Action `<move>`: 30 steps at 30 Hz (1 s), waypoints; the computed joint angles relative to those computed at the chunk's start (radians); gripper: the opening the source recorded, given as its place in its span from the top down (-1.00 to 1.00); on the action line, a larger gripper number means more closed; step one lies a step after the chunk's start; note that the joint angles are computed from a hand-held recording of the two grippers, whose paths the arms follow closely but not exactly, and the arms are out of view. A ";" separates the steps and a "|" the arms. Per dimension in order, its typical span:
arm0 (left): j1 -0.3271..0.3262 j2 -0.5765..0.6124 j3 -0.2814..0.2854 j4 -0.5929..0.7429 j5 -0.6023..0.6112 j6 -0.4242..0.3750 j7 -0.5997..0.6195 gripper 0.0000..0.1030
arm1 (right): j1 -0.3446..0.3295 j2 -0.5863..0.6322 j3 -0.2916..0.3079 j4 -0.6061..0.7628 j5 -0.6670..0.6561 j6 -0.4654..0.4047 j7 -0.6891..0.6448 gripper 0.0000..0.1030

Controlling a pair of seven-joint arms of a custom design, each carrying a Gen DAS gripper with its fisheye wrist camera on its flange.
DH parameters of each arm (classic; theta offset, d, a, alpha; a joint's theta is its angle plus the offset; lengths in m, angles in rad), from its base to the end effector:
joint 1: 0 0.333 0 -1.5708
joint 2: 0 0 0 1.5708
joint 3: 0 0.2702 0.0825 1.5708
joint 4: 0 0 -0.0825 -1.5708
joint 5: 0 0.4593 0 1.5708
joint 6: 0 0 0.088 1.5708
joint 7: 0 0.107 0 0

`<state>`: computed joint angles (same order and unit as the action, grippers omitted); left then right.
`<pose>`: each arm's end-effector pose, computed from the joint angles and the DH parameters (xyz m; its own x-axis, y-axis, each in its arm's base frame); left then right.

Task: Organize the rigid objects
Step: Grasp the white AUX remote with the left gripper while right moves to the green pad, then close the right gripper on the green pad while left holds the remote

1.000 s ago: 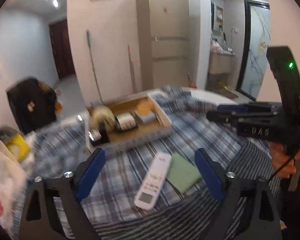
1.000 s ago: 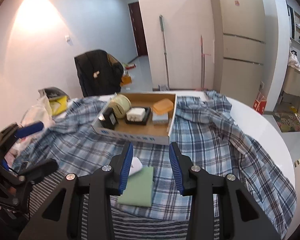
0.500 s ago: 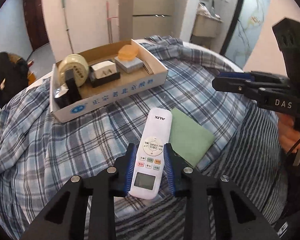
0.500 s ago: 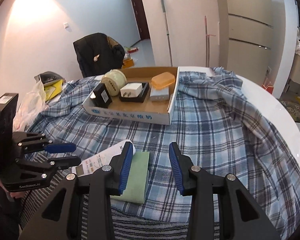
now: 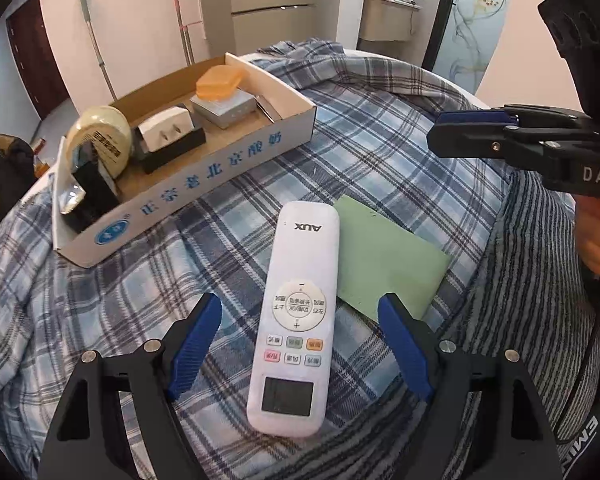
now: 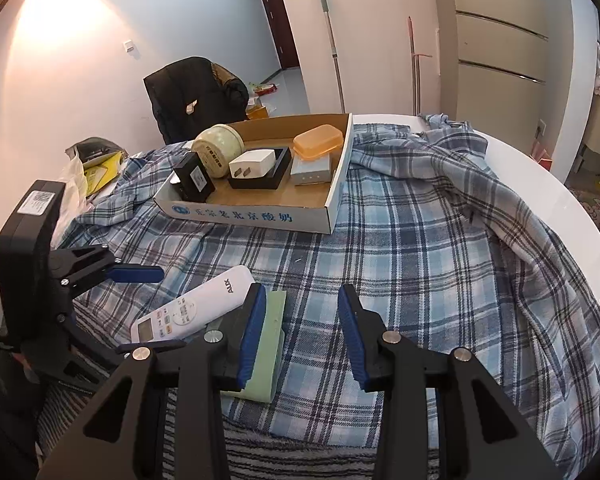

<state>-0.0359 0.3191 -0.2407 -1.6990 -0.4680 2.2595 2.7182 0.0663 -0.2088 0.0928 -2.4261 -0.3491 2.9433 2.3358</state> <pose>0.6971 -0.1990 0.3662 -0.9150 -0.4008 0.0456 -0.3684 0.7842 -0.4993 0.5648 0.1129 0.3779 -0.1975 -0.9570 -0.2123 -0.7110 0.2889 -0.6411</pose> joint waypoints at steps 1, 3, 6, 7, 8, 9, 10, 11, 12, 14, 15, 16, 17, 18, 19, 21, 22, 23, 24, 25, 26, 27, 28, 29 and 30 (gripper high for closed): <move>-0.002 0.005 0.001 0.005 0.008 -0.003 -0.004 -0.55 | 0.002 0.002 -0.002 0.001 0.004 -0.002 -0.003 0.30; -0.007 0.022 0.004 0.025 0.031 -0.027 -0.017 -0.29 | 0.011 0.004 -0.009 0.001 0.021 -0.002 -0.019 0.30; -0.006 0.039 0.002 0.041 0.037 -0.047 -0.034 -0.03 | 0.029 0.002 -0.022 -0.003 0.059 0.001 -0.056 0.30; -0.003 0.040 0.000 0.039 0.032 -0.041 -0.030 -0.03 | 0.041 0.001 -0.031 -0.006 0.086 0.007 -0.081 0.30; -0.002 0.042 -0.001 0.040 0.032 -0.041 -0.027 -0.03 | 0.060 -0.001 -0.045 -0.010 0.125 0.015 -0.119 0.30; -0.002 0.046 -0.002 0.043 0.034 -0.042 -0.028 0.00 | 0.072 -0.003 -0.053 -0.013 0.154 0.021 -0.150 0.30; -0.004 0.050 0.000 0.046 0.039 -0.042 -0.035 0.02 | 0.074 -0.004 -0.051 -0.014 0.165 0.023 -0.164 0.30; -0.005 0.049 -0.001 0.041 0.040 -0.029 -0.037 0.13 | 0.060 -0.004 -0.035 -0.013 0.150 0.023 -0.155 0.30; -0.004 0.043 -0.003 0.029 0.039 -0.008 -0.034 0.16 | 0.042 -0.005 -0.018 -0.012 0.125 0.021 -0.136 0.30; -0.004 0.045 -0.002 0.032 0.042 -0.006 -0.043 0.18 | 0.009 -0.005 0.012 -0.007 0.065 0.011 -0.088 0.30; -0.001 0.053 -0.003 0.047 0.040 -0.028 -0.051 0.18 | 0.002 -0.004 0.017 -0.006 0.049 0.007 -0.071 0.30; 0.001 0.055 -0.003 0.052 0.035 -0.030 -0.058 0.18 | 0.002 -0.003 0.015 -0.005 0.044 0.005 -0.064 0.30; 0.001 0.047 -0.002 0.042 0.030 -0.005 -0.067 0.18 | 0.006 -0.002 0.010 -0.004 0.046 0.004 -0.065 0.30; 0.002 0.036 -0.001 0.029 0.027 0.021 -0.075 0.18 | 0.006 -0.001 0.007 -0.003 0.043 0.001 -0.061 0.30; 0.005 0.027 -0.001 0.020 0.019 0.037 -0.084 0.18 | 0.000 0.000 0.012 -0.002 0.030 -0.003 -0.045 0.30; 0.016 0.004 0.000 0.006 -0.012 0.049 -0.110 0.18 | -0.014 0.003 0.022 0.004 -0.008 -0.015 -0.005 0.30; 0.021 -0.013 0.002 -0.008 -0.028 0.059 -0.123 0.18 | -0.018 0.005 0.025 0.008 -0.026 -0.021 0.012 0.30; 0.025 -0.029 0.004 -0.024 -0.041 0.073 -0.129 0.18 | -0.020 0.008 0.027 0.012 -0.042 -0.027 0.028 0.30; 0.026 -0.047 0.007 -0.043 -0.051 0.094 -0.139 0.18 | -0.024 0.011 0.030 0.017 -0.063 -0.036 0.051 0.30; 0.025 -0.067 0.012 -0.065 -0.053 0.120 -0.154 0.18 | -0.026 0.012 0.033 0.021 -0.082 -0.047 0.074 0.30; 0.023 -0.086 0.018 -0.083 -0.052 0.137 -0.174 0.18 | -0.026 0.015 0.034 0.027 -0.098 -0.064 0.096 0.30; 0.022 -0.099 0.025 -0.094 -0.047 0.141 -0.194 0.18 | -0.018 0.019 0.029 0.036 -0.096 -0.082 0.102 0.30; 0.020 -0.112 0.032 -0.103 -0.039 0.139 -0.221 0.18 | -0.004 0.023 0.018 0.044 -0.080 -0.098 0.092 0.30; 0.024 -0.125 0.037 -0.112 -0.045 0.127 -0.234 0.18 | 0.012 0.025 0.006 0.052 -0.054 -0.113 0.072 0.30; 0.027 -0.139 0.042 -0.123 -0.053 0.119 -0.242 0.18 | 0.024 0.026 0.000 0.058 -0.036 -0.129 0.062 0.30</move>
